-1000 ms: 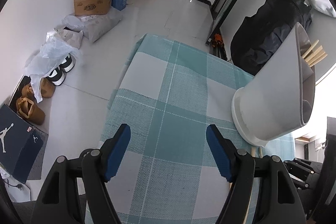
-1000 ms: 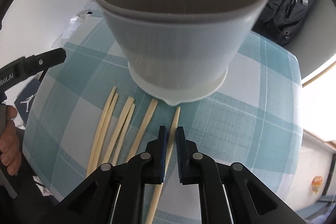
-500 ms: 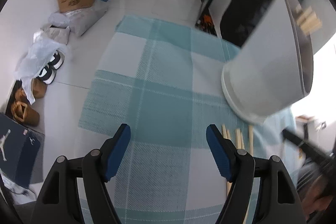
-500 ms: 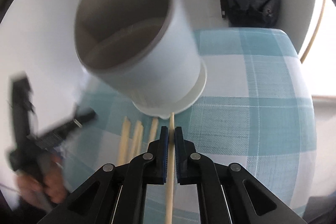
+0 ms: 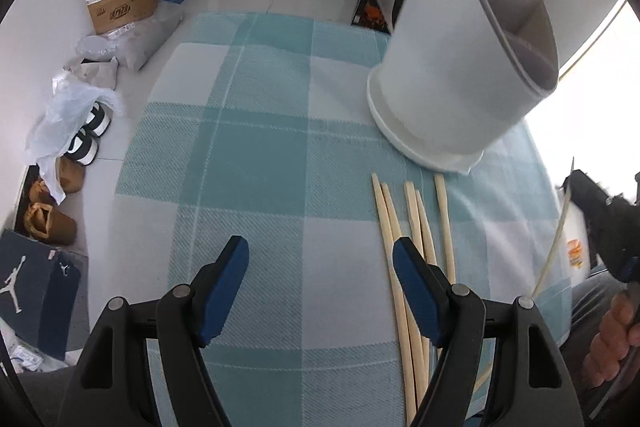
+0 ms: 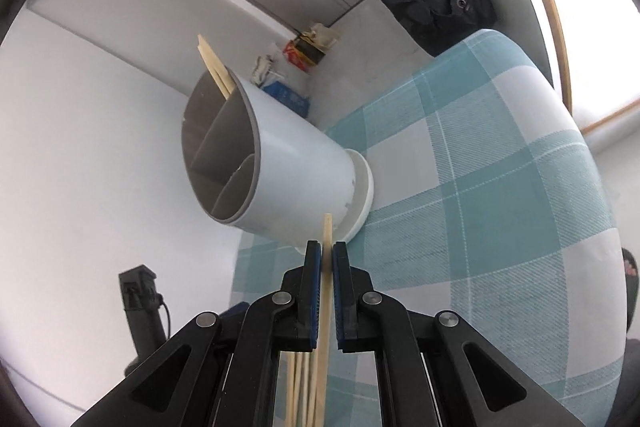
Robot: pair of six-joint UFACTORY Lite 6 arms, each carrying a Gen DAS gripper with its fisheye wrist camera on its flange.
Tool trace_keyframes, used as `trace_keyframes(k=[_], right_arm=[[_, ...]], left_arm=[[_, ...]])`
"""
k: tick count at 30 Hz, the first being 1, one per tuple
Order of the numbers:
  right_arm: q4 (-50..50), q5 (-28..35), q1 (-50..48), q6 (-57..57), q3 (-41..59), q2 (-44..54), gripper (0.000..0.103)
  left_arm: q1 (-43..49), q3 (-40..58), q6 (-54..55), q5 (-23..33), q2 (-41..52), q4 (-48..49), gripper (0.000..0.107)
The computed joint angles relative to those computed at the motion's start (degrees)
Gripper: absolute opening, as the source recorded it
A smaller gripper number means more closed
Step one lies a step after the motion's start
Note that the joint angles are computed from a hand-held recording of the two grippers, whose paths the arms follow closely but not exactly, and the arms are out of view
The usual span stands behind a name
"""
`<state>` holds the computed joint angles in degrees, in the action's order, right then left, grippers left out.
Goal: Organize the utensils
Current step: 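Grasp a chopstick with the right tool while the left tool grasps one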
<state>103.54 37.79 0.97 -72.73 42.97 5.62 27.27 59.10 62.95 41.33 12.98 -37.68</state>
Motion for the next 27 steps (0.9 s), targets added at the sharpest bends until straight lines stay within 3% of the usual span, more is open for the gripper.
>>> trace_keyframes(k=[3,6,27], right_arm=[[1.9,3.9,-2.3,-1.6,-1.9,0.1,0.005],[2.2,6.3,-4.2,-1.6,-2.3,-0.5,0.005],[0.3,8.6,-6.6,-5.0,-1.5,-5.4,0.005]], left_arm=[[-1.9,0.6,-3.2,-0.1,0.2,3.1,0.07],[-4.8,-1.0,-5.8,-4.2,-1.1,8.0,0.07],[-10.5,0.3,-26.3,-9.5,0.7,26.4,0.072]])
